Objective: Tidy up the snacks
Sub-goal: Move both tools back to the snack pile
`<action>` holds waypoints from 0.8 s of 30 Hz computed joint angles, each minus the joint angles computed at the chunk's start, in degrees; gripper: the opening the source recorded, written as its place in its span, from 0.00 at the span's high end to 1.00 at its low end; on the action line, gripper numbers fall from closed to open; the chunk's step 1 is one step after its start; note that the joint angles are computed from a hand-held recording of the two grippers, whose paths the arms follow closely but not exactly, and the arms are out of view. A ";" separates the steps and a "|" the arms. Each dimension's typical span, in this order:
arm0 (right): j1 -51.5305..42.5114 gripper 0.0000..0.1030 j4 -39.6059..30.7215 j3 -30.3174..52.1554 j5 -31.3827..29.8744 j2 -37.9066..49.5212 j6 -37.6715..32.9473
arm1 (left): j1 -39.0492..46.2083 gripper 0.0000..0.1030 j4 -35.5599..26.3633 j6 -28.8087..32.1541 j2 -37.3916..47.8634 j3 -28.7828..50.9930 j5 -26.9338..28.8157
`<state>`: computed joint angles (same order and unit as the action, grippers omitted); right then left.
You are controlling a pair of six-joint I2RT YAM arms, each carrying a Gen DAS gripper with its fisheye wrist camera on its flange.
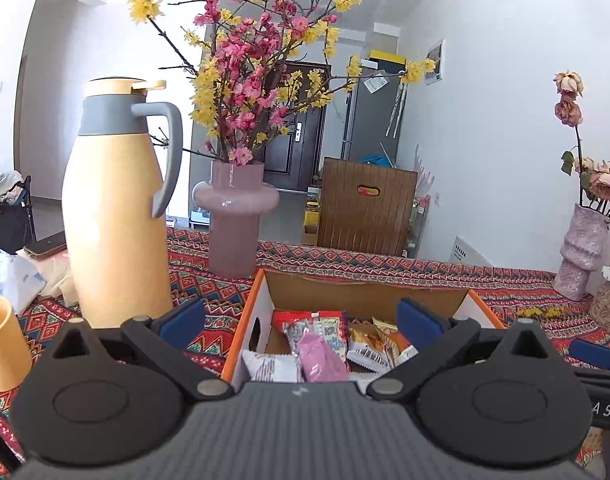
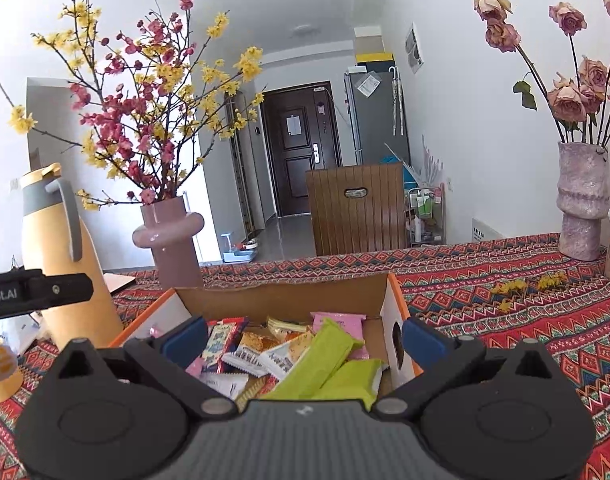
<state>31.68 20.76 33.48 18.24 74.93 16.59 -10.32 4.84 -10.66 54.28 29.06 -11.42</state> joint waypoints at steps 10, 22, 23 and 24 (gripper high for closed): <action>3.43 0.00 -6.67 -6.52 3.48 -8.78 2.65 | 6.07 0.00 -6.38 4.58 -9.40 -6.17 7.75; 7.16 0.00 -15.28 -6.87 0.02 -4.38 7.07 | 11.52 0.00 -4.94 8.73 -6.52 -13.78 14.07; 7.46 0.00 -15.36 -6.51 -0.58 -3.08 7.38 | 11.93 0.00 -4.43 8.98 -6.22 -14.21 14.60; 7.69 0.00 -15.49 -6.06 -1.04 -1.82 7.52 | 12.44 0.00 -3.93 9.19 -6.08 -14.77 15.22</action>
